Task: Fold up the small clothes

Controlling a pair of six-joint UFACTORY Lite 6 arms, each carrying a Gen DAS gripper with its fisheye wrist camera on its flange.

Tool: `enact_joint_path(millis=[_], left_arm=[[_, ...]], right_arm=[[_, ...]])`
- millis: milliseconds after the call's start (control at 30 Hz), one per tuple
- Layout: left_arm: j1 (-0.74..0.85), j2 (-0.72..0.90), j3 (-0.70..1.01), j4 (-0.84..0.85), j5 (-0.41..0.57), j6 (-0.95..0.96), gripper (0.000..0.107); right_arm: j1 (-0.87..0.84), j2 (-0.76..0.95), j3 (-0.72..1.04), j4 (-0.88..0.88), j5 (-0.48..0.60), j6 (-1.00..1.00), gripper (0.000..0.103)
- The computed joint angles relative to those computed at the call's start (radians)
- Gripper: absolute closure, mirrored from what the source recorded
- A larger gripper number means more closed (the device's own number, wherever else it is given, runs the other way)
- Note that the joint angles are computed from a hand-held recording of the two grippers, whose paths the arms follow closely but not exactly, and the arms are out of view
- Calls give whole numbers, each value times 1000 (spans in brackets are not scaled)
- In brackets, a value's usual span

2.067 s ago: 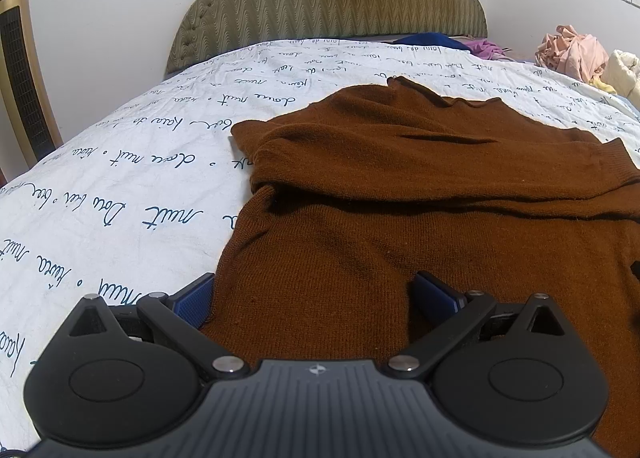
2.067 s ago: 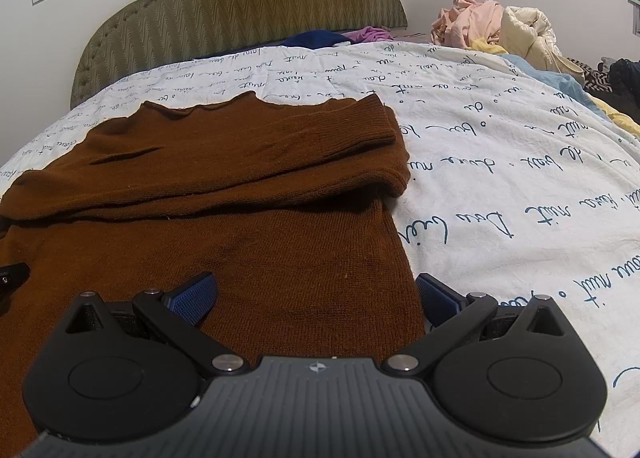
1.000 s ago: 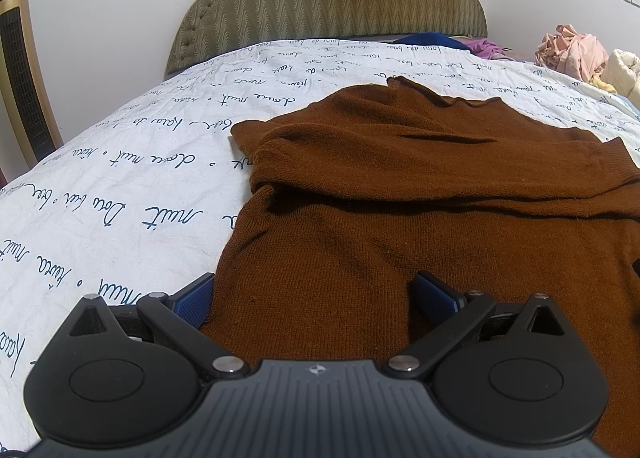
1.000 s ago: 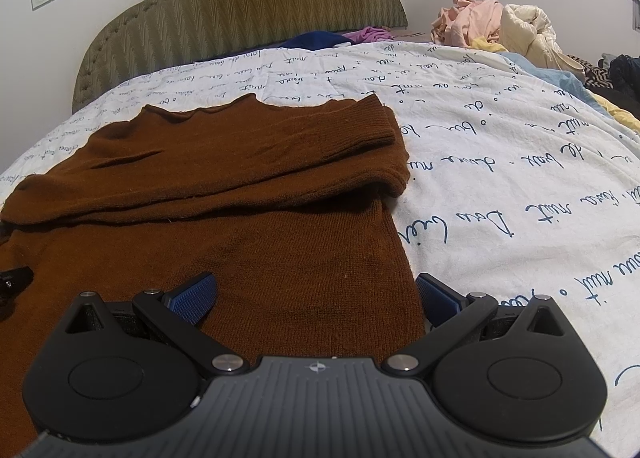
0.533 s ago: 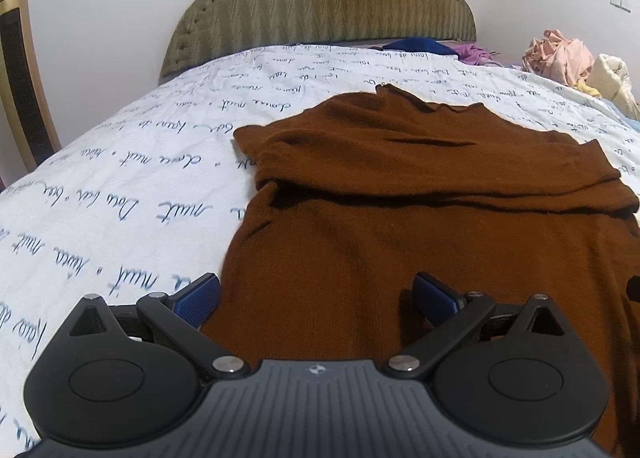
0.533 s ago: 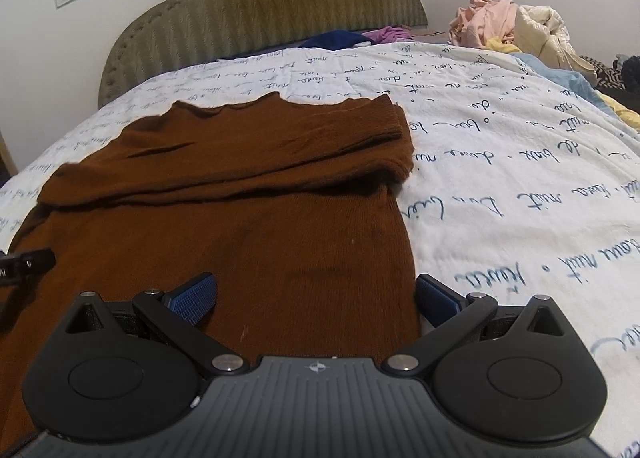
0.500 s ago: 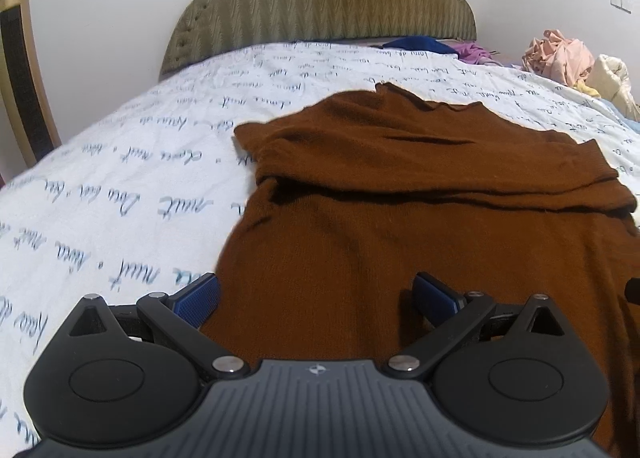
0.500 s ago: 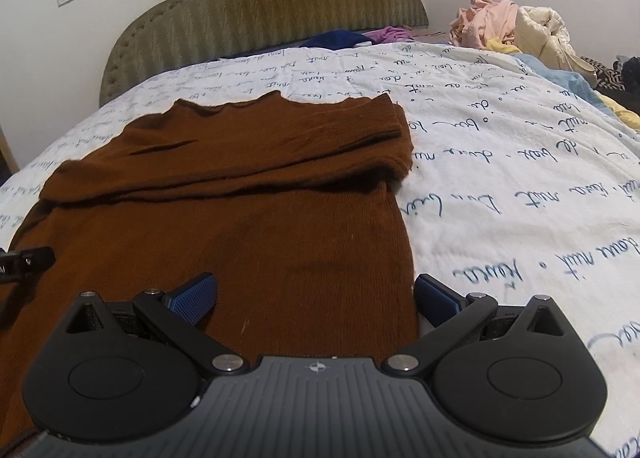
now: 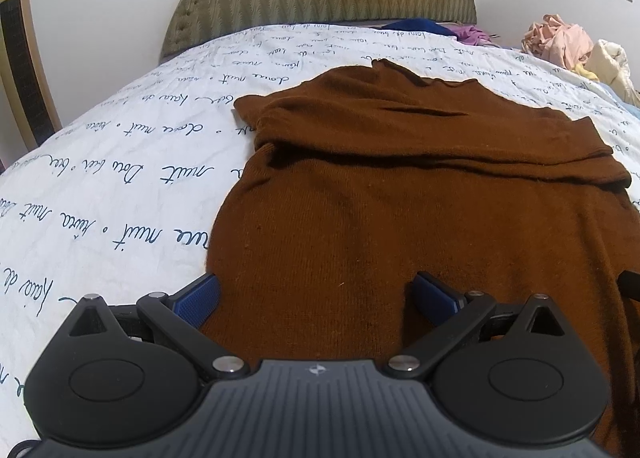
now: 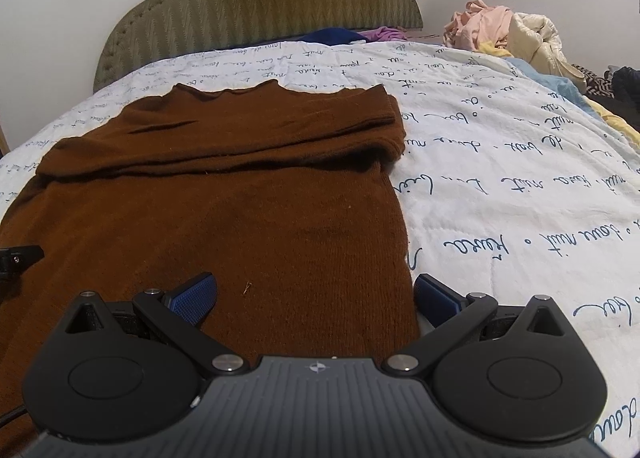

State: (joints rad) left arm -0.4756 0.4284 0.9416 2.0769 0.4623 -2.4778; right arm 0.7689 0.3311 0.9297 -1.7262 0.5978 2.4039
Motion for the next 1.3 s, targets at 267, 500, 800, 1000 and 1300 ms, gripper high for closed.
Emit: enact_joint_path(millis=[267,500,800,1000,1300], left_arm=[[-20,9,-19,34,53,-48,4],[-27,12,-19,22,65,-39,4],[-9,-44,-62,55,28,-56,4],[40,-250,-245,156,-47,-134,4],[210,-553,-458,393,-246,-297,4]], right_arm=[[-1,15,11,15,-4,-23,0],[0,17,12,17,-2,-29,0],[-17,-111,-125,-174,-21,190,1],[-6,-356,-321,-197,-47,190,6],[5,-747,-552,-17,-101,8,7]])
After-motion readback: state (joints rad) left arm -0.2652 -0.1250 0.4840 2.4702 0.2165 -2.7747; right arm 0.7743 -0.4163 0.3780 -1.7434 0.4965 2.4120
